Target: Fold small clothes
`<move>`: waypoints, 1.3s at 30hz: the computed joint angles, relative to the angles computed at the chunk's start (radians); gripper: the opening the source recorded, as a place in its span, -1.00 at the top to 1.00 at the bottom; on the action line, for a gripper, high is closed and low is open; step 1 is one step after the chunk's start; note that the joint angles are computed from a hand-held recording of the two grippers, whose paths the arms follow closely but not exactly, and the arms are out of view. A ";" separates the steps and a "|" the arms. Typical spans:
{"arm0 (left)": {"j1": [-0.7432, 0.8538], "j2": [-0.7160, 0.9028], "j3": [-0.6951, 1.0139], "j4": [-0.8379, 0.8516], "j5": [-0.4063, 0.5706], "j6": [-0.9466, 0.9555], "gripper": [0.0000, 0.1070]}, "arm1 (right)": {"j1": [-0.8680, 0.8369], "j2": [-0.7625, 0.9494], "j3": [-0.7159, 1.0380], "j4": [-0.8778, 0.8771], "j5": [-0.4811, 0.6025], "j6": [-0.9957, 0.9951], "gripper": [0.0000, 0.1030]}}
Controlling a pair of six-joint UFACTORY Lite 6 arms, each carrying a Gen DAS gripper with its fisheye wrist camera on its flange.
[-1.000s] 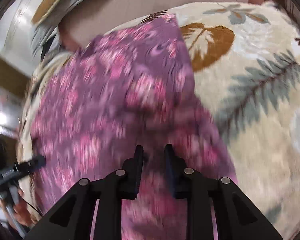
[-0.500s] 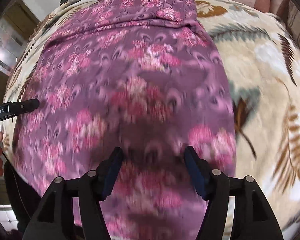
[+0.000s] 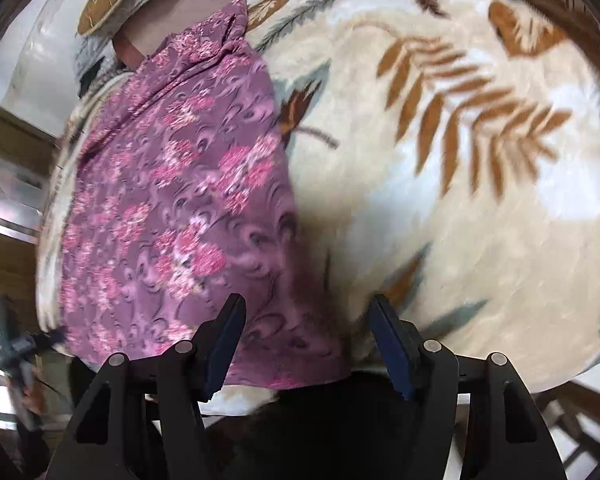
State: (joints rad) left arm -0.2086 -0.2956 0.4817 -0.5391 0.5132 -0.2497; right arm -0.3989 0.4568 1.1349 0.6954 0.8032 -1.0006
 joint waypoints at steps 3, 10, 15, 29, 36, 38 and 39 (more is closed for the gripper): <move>-0.053 0.000 0.002 -0.058 -0.027 0.006 -0.40 | 0.023 -0.033 -0.069 0.015 -0.046 -0.060 -0.30; -0.096 0.059 0.030 -0.131 -0.033 0.077 0.24 | 0.093 -0.116 -0.171 -0.027 -0.104 -0.140 0.49; -0.054 0.000 0.004 -0.248 0.004 0.183 0.82 | 0.015 -0.107 -0.152 0.055 0.004 -0.241 0.89; 0.083 -0.071 0.107 -0.456 0.040 0.372 0.82 | -0.073 -0.106 -0.054 0.307 0.326 -0.184 0.89; 0.212 0.037 0.203 -0.574 0.069 0.540 0.82 | -0.031 -0.074 0.044 0.398 0.358 -0.100 0.89; 0.243 0.094 0.260 -0.584 0.072 0.571 0.82 | -0.010 -0.049 0.097 0.432 0.359 -0.075 0.89; 0.259 0.124 0.290 -0.592 0.076 0.587 0.82 | 0.003 -0.032 0.126 0.449 0.355 -0.062 0.89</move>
State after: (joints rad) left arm 0.0506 -0.1721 0.7713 -1.1311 0.5896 0.3374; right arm -0.3954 0.4245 1.2612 1.1446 1.1581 -1.0623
